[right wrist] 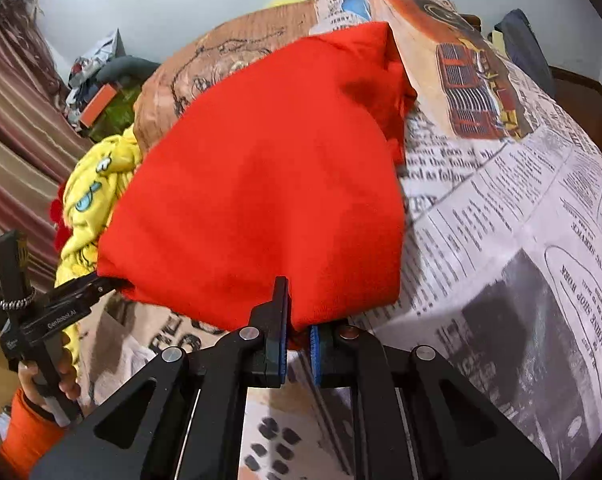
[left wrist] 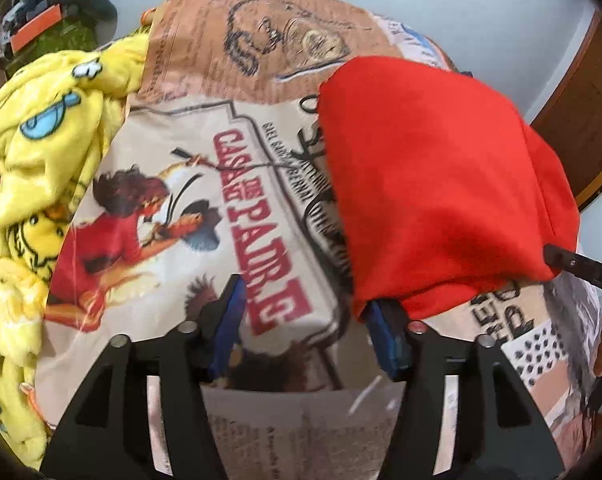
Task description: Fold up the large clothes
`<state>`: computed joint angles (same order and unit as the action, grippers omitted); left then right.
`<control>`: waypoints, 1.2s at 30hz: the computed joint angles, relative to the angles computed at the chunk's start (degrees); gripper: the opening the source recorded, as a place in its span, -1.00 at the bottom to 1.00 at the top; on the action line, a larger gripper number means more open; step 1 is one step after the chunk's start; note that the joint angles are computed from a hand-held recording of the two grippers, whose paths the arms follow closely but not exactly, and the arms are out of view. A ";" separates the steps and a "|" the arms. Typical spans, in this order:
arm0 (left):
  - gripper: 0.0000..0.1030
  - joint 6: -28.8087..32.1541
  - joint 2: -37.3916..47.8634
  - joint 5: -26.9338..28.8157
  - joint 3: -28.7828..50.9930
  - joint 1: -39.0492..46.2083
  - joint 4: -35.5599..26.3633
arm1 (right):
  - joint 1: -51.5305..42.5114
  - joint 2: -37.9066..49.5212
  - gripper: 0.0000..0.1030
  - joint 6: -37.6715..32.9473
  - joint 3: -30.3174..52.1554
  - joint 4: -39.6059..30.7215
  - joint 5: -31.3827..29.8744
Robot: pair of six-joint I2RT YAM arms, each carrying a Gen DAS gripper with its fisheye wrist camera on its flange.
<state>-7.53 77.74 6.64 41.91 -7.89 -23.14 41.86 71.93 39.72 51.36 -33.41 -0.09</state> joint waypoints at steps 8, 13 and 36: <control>0.18 5.80 -3.57 -3.93 -0.28 -2.00 -4.31 | 2.36 -2.33 -0.25 -4.72 2.08 -10.12 3.83; 0.18 11.31 -7.01 -7.44 0.48 0.03 -8.54 | 1.97 -3.61 -0.18 -6.61 4.67 -16.90 7.22; 0.87 4.03 18.85 11.51 28.67 -1.01 -9.26 | -15.69 9.11 0.86 -10.41 11.40 -0.78 -7.67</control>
<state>-3.50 96.59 18.16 70.58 -8.90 -32.40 26.17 81.04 29.30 62.76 -34.19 -7.76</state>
